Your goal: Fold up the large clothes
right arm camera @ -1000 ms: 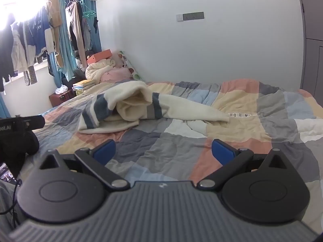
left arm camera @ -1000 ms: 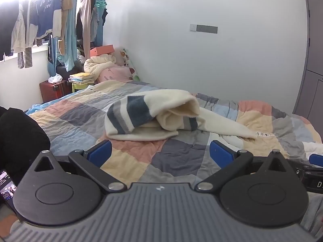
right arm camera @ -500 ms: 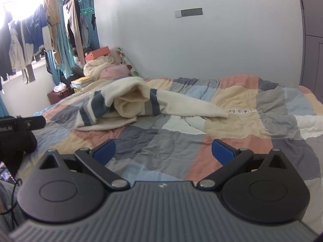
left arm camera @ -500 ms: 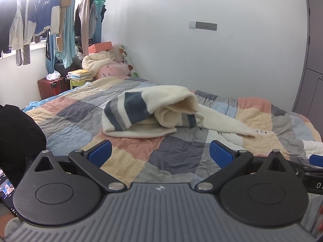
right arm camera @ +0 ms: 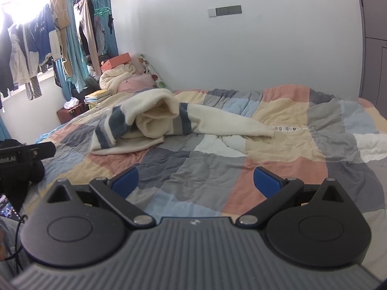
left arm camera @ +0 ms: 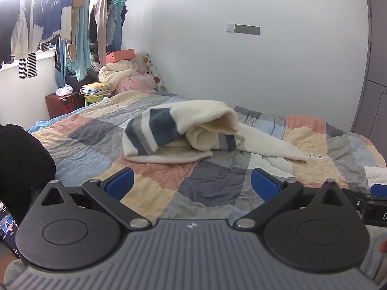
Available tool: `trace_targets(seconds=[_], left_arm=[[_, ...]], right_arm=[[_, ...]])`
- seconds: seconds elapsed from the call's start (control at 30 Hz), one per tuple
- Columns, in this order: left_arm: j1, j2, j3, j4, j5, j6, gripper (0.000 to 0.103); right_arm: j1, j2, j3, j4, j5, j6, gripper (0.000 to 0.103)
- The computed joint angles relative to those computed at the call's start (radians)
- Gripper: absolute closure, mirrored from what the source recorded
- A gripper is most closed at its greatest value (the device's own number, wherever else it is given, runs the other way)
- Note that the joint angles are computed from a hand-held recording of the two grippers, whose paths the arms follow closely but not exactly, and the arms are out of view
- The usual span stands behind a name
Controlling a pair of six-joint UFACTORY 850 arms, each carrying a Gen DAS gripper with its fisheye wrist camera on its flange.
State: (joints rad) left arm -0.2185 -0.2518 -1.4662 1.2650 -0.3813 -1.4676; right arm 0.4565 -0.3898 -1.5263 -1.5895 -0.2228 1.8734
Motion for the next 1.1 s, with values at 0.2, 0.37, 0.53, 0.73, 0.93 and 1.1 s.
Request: trace_targets(seconds=[0.2, 0.37, 0.53, 0.73, 0.93, 1.1], left_arm=[[0.005, 0.000, 0.002, 0.005, 0.007, -0.001, 0.000], [0.004, -0.002, -0.005, -0.014, 0.003, 0.012, 0.000], [0.004, 0.005, -0.003, -0.010, -0.007, 0.002, 0.000], [-0.005, 0.020, 0.020, 0.061, -0.021, -0.068, 0.000], [-0.006, 0.037, 0.054, 0.130, -0.006, -0.153, 0.000], [-0.021, 0.056, 0.074, 0.139, -0.032, -0.150, 0.000]], right_arm=[[0.005, -0.002, 0.000, -0.075, -0.001, 0.057, 0.000], [0.002, -0.004, -0.006, -0.086, 0.017, 0.068, 0.000], [0.002, -0.008, -0.017, 0.001, 0.023, -0.004, 0.000], [0.004, -0.004, -0.014, -0.008, 0.022, -0.005, 0.000], [0.001, 0.025, 0.037, -0.196, 0.045, 0.174, 0.000], [0.003, 0.038, 0.060, -0.298, 0.040, 0.263, 0.000]])
